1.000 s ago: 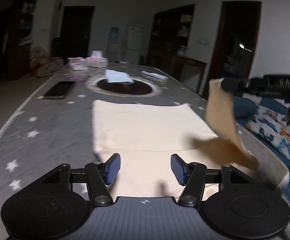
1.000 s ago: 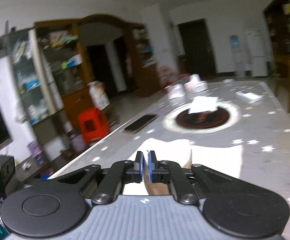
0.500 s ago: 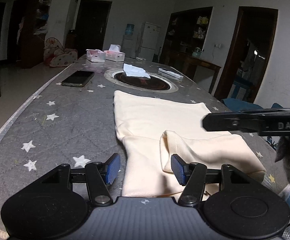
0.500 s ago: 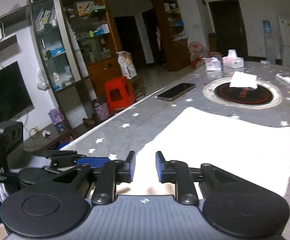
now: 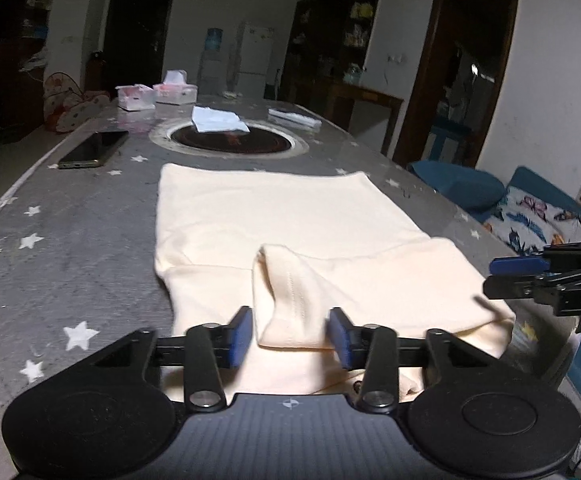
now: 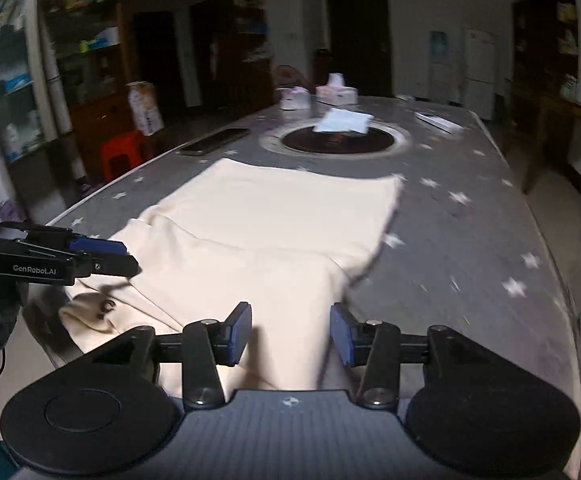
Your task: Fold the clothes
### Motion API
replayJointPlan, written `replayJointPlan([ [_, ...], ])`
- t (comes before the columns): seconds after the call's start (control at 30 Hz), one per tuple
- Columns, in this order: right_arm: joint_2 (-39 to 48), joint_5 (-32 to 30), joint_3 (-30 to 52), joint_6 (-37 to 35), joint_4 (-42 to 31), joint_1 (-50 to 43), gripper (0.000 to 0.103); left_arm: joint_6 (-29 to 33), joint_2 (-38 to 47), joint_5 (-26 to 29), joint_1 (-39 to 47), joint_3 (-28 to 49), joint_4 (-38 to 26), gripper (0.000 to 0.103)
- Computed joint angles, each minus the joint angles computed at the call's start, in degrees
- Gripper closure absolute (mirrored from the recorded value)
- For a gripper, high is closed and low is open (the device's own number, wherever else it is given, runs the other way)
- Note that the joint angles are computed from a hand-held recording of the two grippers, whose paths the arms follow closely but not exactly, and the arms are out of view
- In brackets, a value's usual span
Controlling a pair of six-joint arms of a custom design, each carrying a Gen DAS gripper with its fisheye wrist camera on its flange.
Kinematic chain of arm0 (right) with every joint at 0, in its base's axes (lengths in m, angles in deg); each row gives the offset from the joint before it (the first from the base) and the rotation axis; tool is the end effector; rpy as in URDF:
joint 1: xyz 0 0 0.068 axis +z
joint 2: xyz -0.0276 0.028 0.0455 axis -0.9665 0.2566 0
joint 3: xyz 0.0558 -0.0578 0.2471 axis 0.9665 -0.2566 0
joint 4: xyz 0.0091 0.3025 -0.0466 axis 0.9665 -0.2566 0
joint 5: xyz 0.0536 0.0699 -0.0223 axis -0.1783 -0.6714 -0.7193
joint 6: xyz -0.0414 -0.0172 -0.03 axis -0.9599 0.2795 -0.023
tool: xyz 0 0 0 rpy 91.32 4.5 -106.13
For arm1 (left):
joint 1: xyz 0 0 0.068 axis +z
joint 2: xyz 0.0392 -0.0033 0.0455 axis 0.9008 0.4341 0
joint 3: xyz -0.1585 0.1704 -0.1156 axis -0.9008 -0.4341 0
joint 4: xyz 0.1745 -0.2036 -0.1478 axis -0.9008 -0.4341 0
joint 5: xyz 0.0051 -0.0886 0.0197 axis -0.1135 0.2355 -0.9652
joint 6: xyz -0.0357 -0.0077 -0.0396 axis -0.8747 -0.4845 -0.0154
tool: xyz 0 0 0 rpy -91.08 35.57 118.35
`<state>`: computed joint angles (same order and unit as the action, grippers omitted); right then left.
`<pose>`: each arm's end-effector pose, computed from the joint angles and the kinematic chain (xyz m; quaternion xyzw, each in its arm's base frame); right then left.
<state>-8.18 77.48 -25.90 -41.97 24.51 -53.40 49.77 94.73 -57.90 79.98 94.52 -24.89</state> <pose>0.2735 0.1161 0.1521 -0.2120 0.8673 0.1632 0.4197 0.2569 0.0545 0.1279 0.0641 0.8827 -0.1270 0.4478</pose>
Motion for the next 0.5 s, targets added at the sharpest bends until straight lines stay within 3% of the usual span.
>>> replayJointPlan([
  [0.13, -0.8, 0.1, -1.5, 1.2, 1.0, -0.5, 0.048, -0.1, -0.1, -0.8, -0.3, 0.3, 0.0, 0.090],
  [0.37, -0.2, 0.2, -2.8, 0.7, 2.7, 1.0, 0.036, -1.8, -6.5, 0.2, -1.6, 0.6, -1.4, 0.094],
  [0.5, 0.9, 1.5, -3.0, 0.0, 3.9, 2.3, 0.035, -3.2, -10.2, 1.1, -3.4, 1.7, -1.1, 0.094],
])
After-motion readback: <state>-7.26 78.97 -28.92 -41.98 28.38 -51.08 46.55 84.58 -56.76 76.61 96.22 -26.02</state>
